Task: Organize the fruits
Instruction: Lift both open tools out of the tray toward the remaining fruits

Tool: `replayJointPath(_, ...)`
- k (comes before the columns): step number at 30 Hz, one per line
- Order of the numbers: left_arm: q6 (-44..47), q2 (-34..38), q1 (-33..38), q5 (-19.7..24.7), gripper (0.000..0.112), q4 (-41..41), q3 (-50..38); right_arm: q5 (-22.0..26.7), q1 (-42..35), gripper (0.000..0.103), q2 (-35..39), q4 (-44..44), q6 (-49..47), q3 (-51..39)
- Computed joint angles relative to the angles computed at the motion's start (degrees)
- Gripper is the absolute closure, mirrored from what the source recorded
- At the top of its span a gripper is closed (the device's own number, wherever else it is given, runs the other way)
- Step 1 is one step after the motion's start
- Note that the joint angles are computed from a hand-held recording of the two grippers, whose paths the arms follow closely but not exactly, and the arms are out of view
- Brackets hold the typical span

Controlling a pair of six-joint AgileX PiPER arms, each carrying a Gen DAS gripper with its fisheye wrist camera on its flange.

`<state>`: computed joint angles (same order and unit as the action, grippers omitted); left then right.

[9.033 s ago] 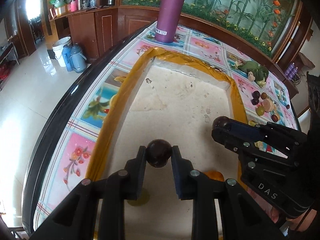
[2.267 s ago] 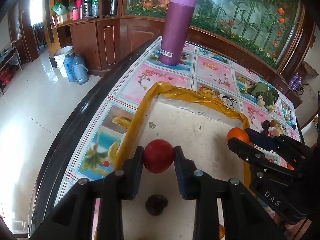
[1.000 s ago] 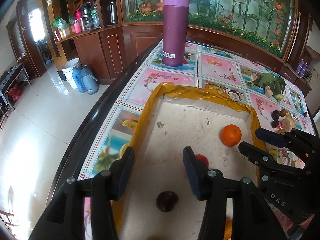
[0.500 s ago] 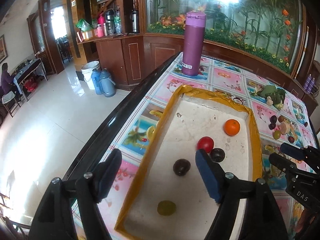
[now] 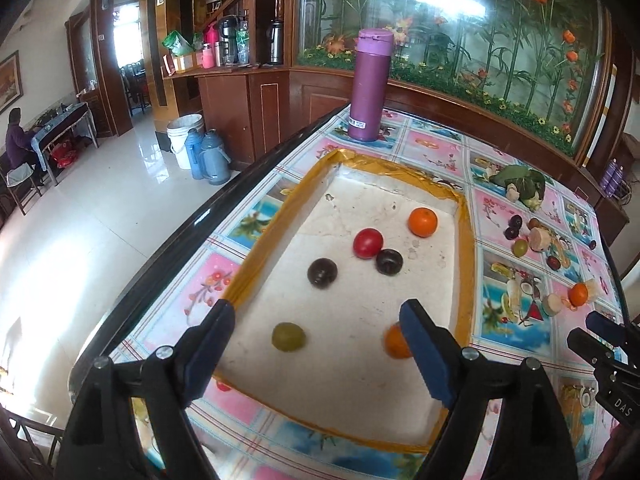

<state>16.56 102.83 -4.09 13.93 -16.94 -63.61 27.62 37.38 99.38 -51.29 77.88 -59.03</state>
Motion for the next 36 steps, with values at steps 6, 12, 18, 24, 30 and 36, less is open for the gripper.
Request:
replayJointPath(6,-6.02,-2.67,-5.18,-1.39,0.024,4.26,3.59,0.05,0.37,0.053,-7.86,-5.52,8.44,10.52)
replayJointPath(12,-16.92,-3.21,-12.13,-1.29,0.024,14.18,4.9,-0.37,-1.81,0.052,-14.88,-7.67,12.37,19.25)
replayJointPath(18,-21.3,-1.46,-18.52,1.37,0.022,18.02,2.89,-3.96,-9.61,0.052,-19.02,-8.37,10.99,25.25)
replayJointPath(24,-24.03,2.73,-23.92,5.99,0.021,22.14,-2.8,-13.47,-23.21,0.051,-15.88,-3.9,-0.72,23.74)
replayJointPath(30,-28.1,7.49,-27.05,9.98,0.021,27.54,-8.82,-20.25,-29.73,0.051,-5.98,7.88,-17.72,16.3)
replayJointPath(36,-25.99,11.02,-27.73,12.74,0.021,25.17,-14.51,-21.09,-31.65,0.051,0.93,14.12,-27.47,10.59)
